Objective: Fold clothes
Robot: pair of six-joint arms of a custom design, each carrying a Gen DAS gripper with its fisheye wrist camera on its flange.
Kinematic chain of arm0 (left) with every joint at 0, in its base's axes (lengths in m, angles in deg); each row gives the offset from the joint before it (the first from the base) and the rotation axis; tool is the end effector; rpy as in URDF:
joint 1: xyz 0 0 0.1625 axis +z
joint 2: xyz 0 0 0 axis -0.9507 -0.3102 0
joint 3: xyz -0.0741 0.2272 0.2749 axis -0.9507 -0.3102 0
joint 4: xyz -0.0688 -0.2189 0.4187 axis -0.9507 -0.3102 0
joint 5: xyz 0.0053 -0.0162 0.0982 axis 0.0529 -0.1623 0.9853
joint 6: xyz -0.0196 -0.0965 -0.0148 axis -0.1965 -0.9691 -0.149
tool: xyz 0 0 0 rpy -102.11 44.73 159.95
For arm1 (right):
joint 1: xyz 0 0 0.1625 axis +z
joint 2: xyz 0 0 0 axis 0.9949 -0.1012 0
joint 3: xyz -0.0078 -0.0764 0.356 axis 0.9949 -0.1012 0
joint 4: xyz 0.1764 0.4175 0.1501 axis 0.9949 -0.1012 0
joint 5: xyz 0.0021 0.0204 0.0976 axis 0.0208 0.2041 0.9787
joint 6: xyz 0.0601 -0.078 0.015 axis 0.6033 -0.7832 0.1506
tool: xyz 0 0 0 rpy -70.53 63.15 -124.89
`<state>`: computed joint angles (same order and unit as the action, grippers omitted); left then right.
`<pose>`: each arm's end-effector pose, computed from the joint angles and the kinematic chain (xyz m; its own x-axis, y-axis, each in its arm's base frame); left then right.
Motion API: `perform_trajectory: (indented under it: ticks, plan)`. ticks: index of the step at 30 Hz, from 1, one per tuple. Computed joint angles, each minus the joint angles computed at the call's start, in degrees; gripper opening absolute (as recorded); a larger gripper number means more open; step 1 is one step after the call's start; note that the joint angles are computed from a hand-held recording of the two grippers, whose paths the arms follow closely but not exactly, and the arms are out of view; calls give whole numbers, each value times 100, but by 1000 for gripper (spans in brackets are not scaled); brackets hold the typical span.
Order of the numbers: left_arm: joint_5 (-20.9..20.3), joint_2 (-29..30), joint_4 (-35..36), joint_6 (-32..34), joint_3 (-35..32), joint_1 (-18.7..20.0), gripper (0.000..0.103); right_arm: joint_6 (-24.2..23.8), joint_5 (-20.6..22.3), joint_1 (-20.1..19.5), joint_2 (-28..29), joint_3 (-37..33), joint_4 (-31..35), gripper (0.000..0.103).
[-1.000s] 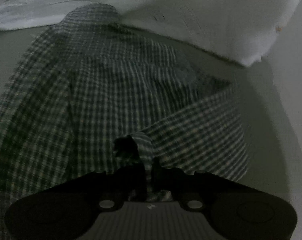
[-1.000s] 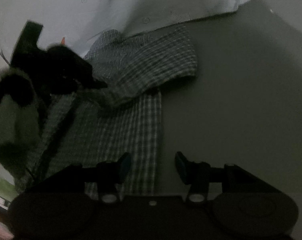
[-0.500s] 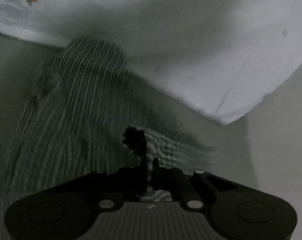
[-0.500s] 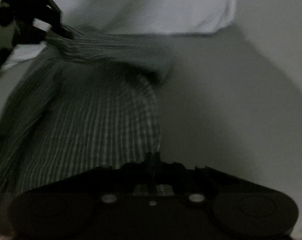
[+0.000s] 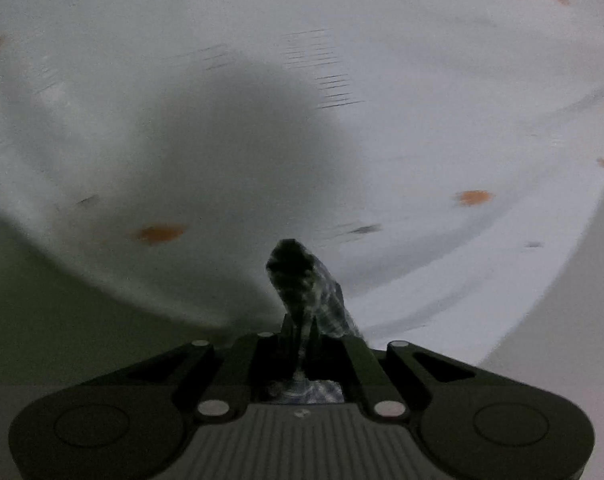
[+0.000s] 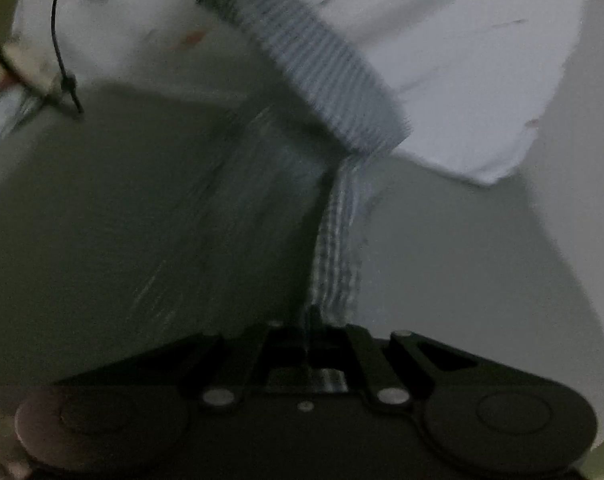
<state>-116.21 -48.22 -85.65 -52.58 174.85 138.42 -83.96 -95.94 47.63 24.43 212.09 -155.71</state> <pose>-0.0347 -0.5556 0.4669 -0.9564 -0.1372 -0.2580 0.1667 0.4690 -0.8673 0.3370 -0.2963 -0.0092 -0.5032 -0.3194 0.8030 -0.7361 0.6452 -0.2047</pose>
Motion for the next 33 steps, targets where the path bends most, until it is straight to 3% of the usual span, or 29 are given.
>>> perform_trajectory:
  ticks: [2,6,7,9,11,13,15,16,17,18,21,26,30,33]
  plan:
    - [76,-204,221,-243,187,333,3,472,202,-80,77,12,592,2]
    - [143,-535,532,-652,527,782,3,1295,473,-78,-232,316,948,23]
    - [81,-641,581,-773,607,852,3,1407,441,-38,-377,441,874,32]
    - [-75,-862,638,-978,744,936,3,1643,200,47,-578,587,905,41]
    - [-92,-984,662,-984,791,885,3,1798,-38,34,-630,617,1058,43]
    - [-125,-963,645,-882,735,813,3,1843,17,-127,-663,662,1157,47]
    - [-225,-857,588,-778,617,767,3,1801,235,-366,-717,692,1371,47]
    - [-322,-811,550,-776,561,759,3,1716,228,-429,-642,670,1361,42]
    - [-430,-764,520,-812,499,727,3,1644,148,-450,-540,631,1367,34]
    - [-544,-716,485,-852,432,680,3,1586,66,-468,-456,596,1396,12]
    - [-758,-617,341,-781,277,412,3,1593,-214,-419,-412,560,1266,3]
    - [-760,-756,-239,-225,282,-100,3,1090,-697,-117,-443,609,352,2]
    - [-163,-738,-530,285,278,-155,3,1200,-198,-264,-807,840,456,3]
    - [-110,-640,-75,-187,168,195,3,1599,583,-662,-1038,1025,746,8]
